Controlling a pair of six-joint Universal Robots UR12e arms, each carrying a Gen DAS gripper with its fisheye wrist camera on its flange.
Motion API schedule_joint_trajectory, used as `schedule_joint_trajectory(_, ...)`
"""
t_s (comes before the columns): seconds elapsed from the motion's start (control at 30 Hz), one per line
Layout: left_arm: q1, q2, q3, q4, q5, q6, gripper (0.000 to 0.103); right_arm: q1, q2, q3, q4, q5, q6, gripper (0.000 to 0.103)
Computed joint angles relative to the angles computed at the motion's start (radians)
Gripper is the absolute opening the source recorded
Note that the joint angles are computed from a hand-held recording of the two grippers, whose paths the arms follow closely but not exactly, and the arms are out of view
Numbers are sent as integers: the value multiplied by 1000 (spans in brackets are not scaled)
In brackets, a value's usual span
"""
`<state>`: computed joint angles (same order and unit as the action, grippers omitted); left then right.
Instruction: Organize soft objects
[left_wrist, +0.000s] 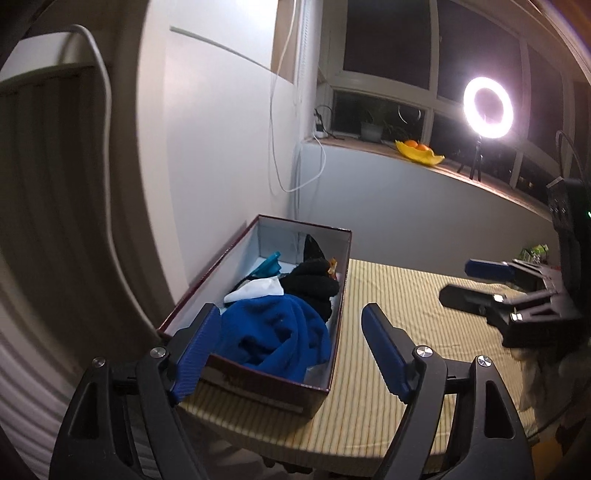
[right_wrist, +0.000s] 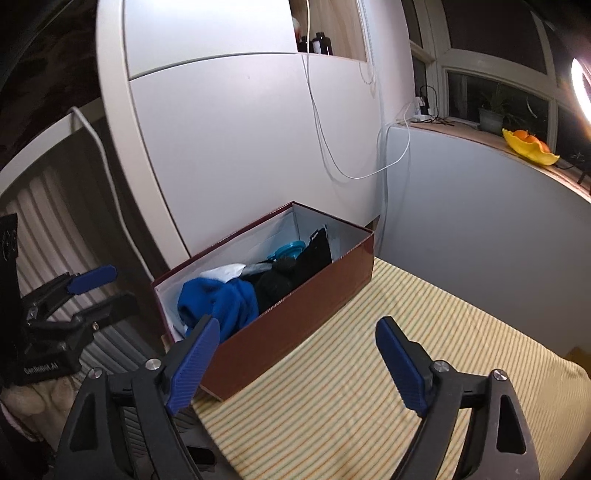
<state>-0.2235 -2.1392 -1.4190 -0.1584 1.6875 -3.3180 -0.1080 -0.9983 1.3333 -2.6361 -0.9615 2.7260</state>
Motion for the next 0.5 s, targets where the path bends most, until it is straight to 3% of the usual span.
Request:
schedule_joint_trajectory(0.17, -16, 13, -29, 23, 32, -1, 79, -1, -41, 93, -111, -18, 18, 90)
schedule_joint_trajectory(0.33, -30, 26, -57, 37, 66, 7, 80, -3, -66, 155, -162, -23, 40, 92)
schedule_joint_trajectory(0.5, -30, 41, -78, 14, 61, -33, 81, -9, -90, 212, -210, -40, 50, 92)
